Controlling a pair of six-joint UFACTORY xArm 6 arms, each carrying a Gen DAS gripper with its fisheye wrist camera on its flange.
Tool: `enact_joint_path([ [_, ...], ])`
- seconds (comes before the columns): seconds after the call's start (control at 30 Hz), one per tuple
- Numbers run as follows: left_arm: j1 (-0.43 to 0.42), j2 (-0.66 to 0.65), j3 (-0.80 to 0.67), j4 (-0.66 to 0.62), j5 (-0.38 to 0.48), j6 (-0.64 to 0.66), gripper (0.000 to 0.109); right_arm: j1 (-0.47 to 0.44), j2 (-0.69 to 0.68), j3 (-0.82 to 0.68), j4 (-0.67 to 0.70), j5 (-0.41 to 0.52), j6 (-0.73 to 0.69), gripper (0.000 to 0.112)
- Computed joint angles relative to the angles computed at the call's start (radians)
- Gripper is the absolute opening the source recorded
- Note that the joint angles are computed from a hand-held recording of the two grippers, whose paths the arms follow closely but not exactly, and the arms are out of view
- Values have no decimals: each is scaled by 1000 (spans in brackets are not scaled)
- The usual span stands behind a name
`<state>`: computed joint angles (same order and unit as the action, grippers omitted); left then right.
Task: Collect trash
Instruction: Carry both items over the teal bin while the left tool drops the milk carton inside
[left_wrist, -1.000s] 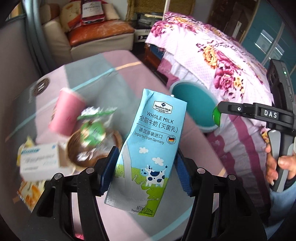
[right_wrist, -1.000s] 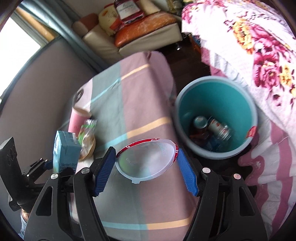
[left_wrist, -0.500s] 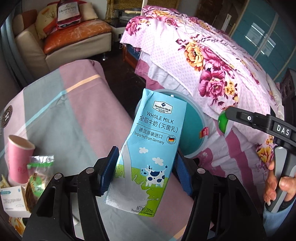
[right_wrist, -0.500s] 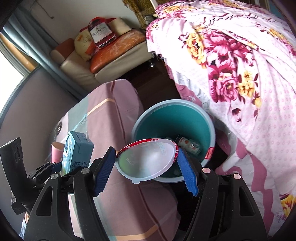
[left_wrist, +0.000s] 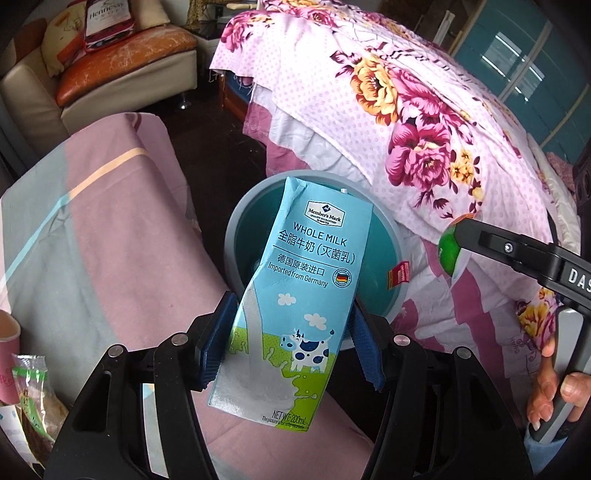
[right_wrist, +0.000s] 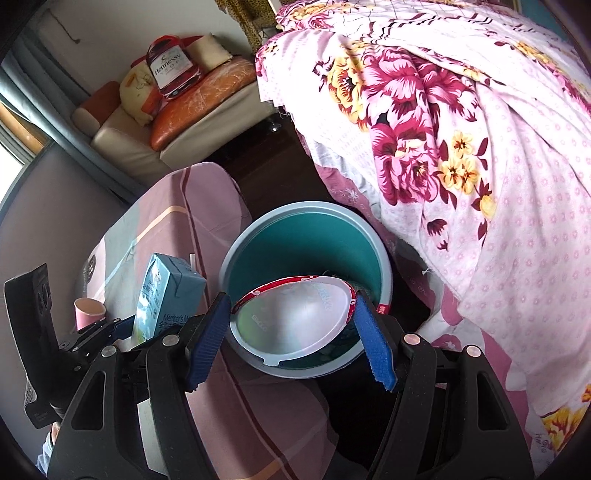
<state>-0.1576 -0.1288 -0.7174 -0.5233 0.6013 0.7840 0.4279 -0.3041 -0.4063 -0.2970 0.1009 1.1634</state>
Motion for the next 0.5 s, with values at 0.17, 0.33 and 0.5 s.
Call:
enact_joint_path([
  [0.17,-23,53,-28,-6,-16,-9,62,-12,0,-15,-31,34,15,65],
  [0.33,-22,74,-36,-20,-20,-3,65,-19,17,-37,-23,56,-4,65],
  [0.5,-2,76,-31,-25,-12,5,66,-8,45,-67,-12,73,-24,65],
])
